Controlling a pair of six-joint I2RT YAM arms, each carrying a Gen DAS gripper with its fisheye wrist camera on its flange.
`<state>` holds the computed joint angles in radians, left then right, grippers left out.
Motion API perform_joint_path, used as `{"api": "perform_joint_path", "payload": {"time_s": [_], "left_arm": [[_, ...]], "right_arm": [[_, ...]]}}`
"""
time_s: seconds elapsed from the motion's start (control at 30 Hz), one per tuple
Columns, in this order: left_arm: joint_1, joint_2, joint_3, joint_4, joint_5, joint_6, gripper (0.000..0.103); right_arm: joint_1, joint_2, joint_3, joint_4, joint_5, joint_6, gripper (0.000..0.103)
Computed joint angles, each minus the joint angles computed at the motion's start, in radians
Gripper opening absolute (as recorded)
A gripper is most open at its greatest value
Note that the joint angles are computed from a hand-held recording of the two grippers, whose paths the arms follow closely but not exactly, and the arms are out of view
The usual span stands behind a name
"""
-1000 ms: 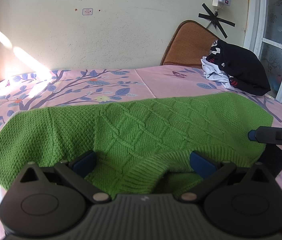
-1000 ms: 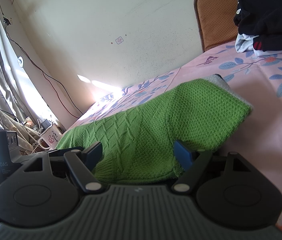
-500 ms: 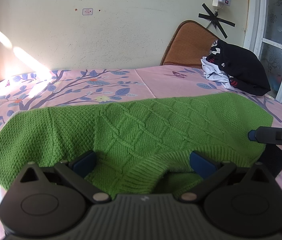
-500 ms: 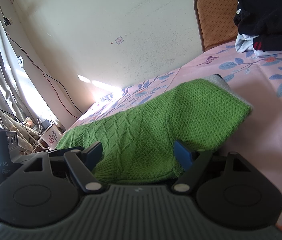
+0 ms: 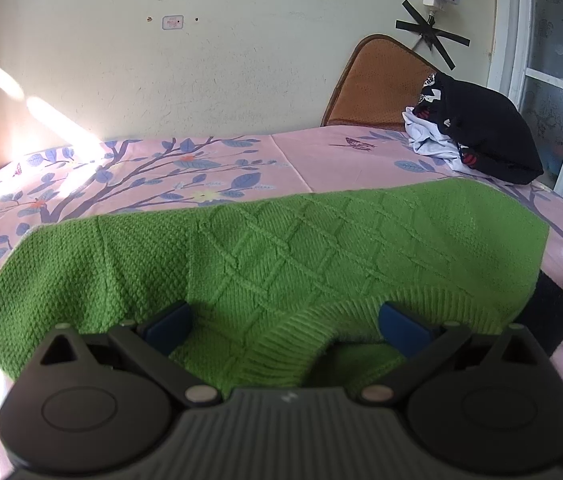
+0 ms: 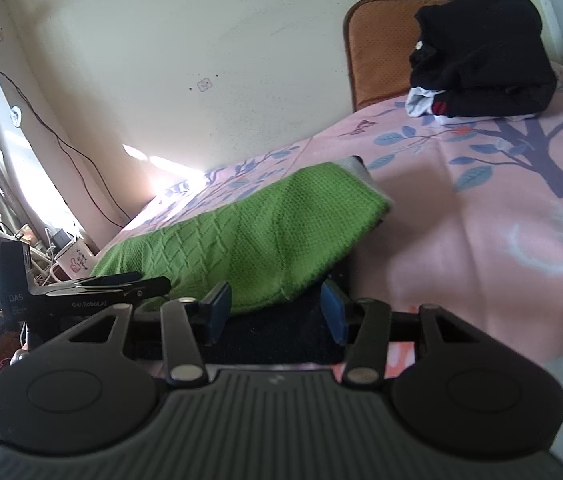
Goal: Fold small clothes
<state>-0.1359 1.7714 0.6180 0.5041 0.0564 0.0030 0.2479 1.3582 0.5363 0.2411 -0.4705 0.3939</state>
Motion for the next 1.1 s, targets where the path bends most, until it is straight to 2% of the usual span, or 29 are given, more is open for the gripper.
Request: {"api": "perform_joint_path", "payload": {"time_s": [0.17,0.4,0.63,0.8,0.97,1.1], "left_arm": [[0.003,-0.008,-0.005,-0.008,0.000,-0.011,0.103],[-0.006,-0.007,0.003,-0.028,-0.034,-0.016,0.103],[-0.002,-0.007,0.004,-0.034,-0.035,-0.025,0.103],[0.003,-0.005,0.007,-0.035,-0.030,-0.022,0.103],[0.003,-0.005,0.007,-0.035,-0.029,-0.023,0.103],[0.003,-0.006,0.007,-0.036,-0.029,-0.023,0.103]], "right_arm": [[-0.023,0.049,0.022,-0.060,0.006,0.052,0.056],[0.020,0.096,0.026,0.014,0.018,0.098,0.064],[0.005,0.082,0.012,0.023,0.002,0.134,0.066],[-0.001,0.064,0.019,0.001,-0.008,0.124,0.078],[-0.002,0.120,0.082,-0.044,-0.007,0.103,0.079],[0.008,0.186,0.112,0.012,-0.014,0.126,0.079]]}}
